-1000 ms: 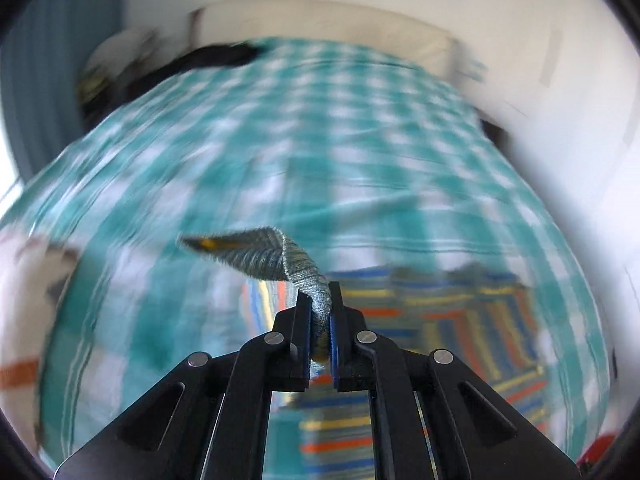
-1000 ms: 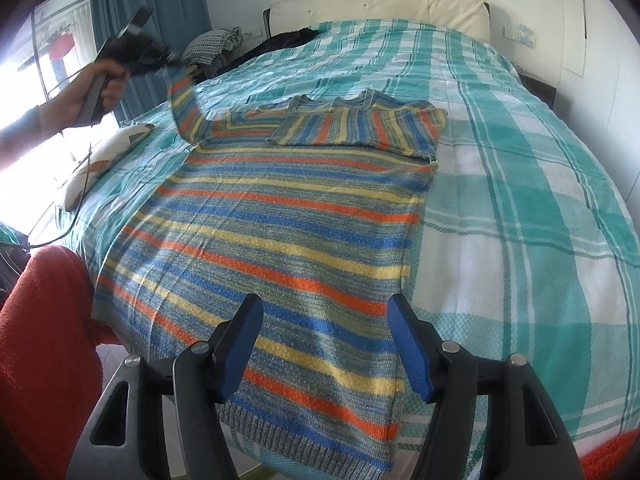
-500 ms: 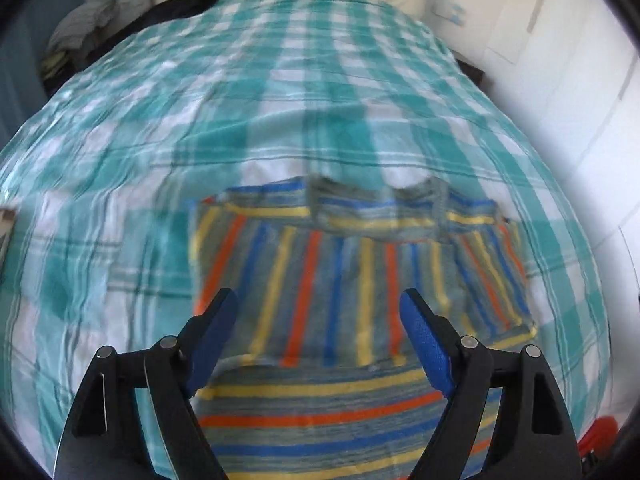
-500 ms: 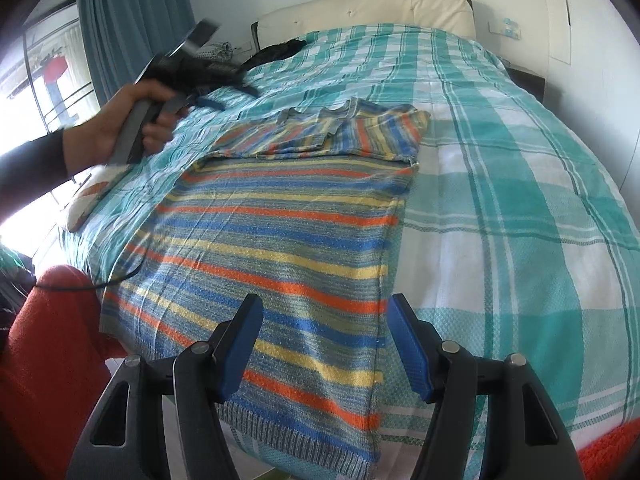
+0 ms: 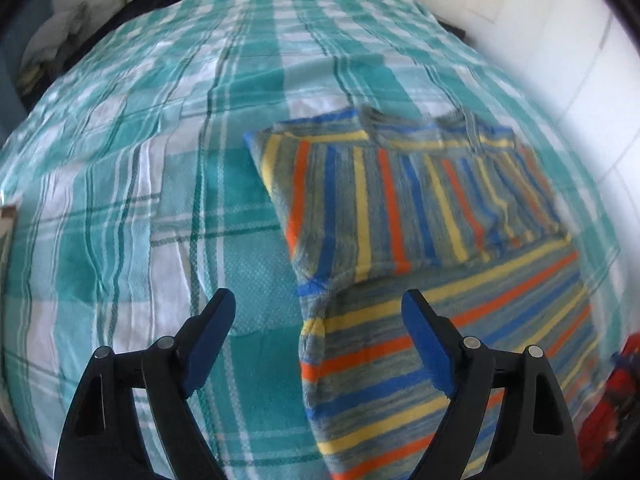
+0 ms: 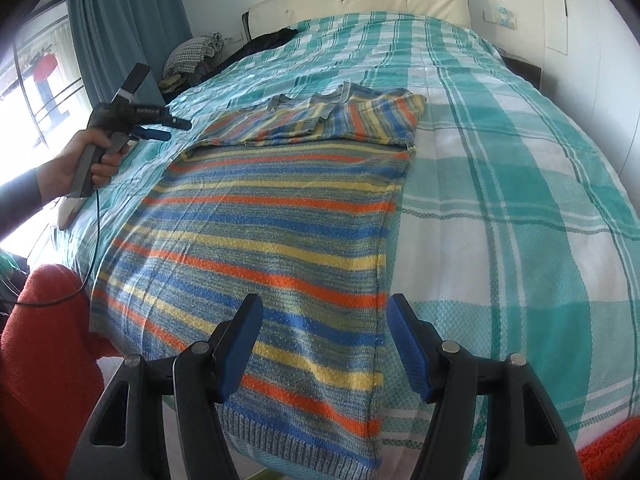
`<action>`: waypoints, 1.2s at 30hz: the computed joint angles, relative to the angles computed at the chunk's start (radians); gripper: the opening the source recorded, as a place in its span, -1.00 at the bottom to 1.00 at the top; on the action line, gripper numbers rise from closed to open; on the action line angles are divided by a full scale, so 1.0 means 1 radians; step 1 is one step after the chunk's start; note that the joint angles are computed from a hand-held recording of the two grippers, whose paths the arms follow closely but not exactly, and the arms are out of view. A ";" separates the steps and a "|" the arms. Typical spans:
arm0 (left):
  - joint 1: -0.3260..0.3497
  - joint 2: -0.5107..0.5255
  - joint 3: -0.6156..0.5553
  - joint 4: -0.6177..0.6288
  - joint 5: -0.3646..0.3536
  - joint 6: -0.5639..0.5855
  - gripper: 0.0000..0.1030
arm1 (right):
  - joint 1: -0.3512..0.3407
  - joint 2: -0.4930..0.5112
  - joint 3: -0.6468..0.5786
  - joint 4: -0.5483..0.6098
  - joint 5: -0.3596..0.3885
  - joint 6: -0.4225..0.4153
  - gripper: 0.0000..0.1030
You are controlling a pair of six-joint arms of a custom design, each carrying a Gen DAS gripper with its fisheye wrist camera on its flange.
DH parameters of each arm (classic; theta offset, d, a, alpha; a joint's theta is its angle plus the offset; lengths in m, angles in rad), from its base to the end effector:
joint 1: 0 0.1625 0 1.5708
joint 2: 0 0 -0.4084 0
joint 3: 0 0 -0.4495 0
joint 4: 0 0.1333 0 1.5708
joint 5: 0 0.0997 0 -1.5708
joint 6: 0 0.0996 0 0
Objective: Fold small clothes
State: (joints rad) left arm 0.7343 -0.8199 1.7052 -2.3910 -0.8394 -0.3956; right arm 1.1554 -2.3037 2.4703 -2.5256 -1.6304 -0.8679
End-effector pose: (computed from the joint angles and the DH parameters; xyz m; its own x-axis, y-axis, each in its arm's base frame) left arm -0.3544 -0.5891 0.0327 -0.7159 0.2790 -0.6401 0.5038 0.8411 -0.1968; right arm -0.0089 -0.3358 0.3921 -0.7965 -0.2068 0.5682 -0.4999 0.7539 -0.4263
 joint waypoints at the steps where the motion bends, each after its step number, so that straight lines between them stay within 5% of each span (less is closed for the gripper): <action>1: -0.006 0.004 0.008 0.023 0.009 0.024 0.68 | -0.001 0.001 0.000 -0.001 -0.001 -0.001 0.24; 7: -0.029 0.100 -0.022 0.142 0.293 -0.062 0.64 | -0.010 0.036 -0.020 0.010 -0.008 0.042 0.24; 9: -0.030 0.112 -0.016 0.135 0.393 -0.115 -0.06 | -0.010 0.035 -0.019 0.009 -0.009 0.045 0.24; 11: -0.017 0.088 0.019 0.042 0.347 -0.128 -0.41 | -0.011 0.027 -0.014 0.002 -0.010 0.041 0.24; 15: -0.022 0.063 0.075 0.078 0.348 -0.166 -0.39 | -0.025 0.029 -0.022 0.014 0.002 0.049 0.24; 16: -0.029 0.054 0.087 0.085 0.344 -0.157 -0.31 | -0.028 0.035 -0.028 0.021 0.005 0.056 0.24; 18: -0.040 0.016 0.108 0.105 0.308 -0.149 0.39 | -0.036 0.046 -0.039 0.034 0.013 0.074 0.24; 19: -0.045 -0.009 0.133 0.065 0.287 -0.131 0.51 | -0.041 0.047 -0.042 0.039 0.019 0.081 0.24; 25: 0.035 -0.086 0.102 -0.174 0.047 -0.096 0.57 | -0.053 0.049 -0.047 0.036 0.029 0.099 0.24; 30: 0.124 0.058 -0.144 -0.019 -0.057 -0.164 0.56 | -0.029 0.073 -0.040 0.015 -0.019 0.087 0.24; 31: 0.143 0.089 -0.189 0.017 -0.102 -0.178 0.51 | -0.023 0.072 -0.035 0.008 -0.029 0.077 0.24; 33: 0.146 0.132 -0.228 0.031 -0.103 -0.169 -0.81 | -0.018 0.071 -0.030 0.001 -0.041 0.062 0.24; 36: 0.118 0.155 -0.230 0.084 0.090 -0.200 -0.94 | -0.020 0.082 -0.034 0.002 -0.045 0.063 0.24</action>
State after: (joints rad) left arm 0.8520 -0.6644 1.4754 -2.3069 -0.7492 -0.5960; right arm 1.1356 -2.2222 2.4359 -2.5238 -1.6756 -0.8048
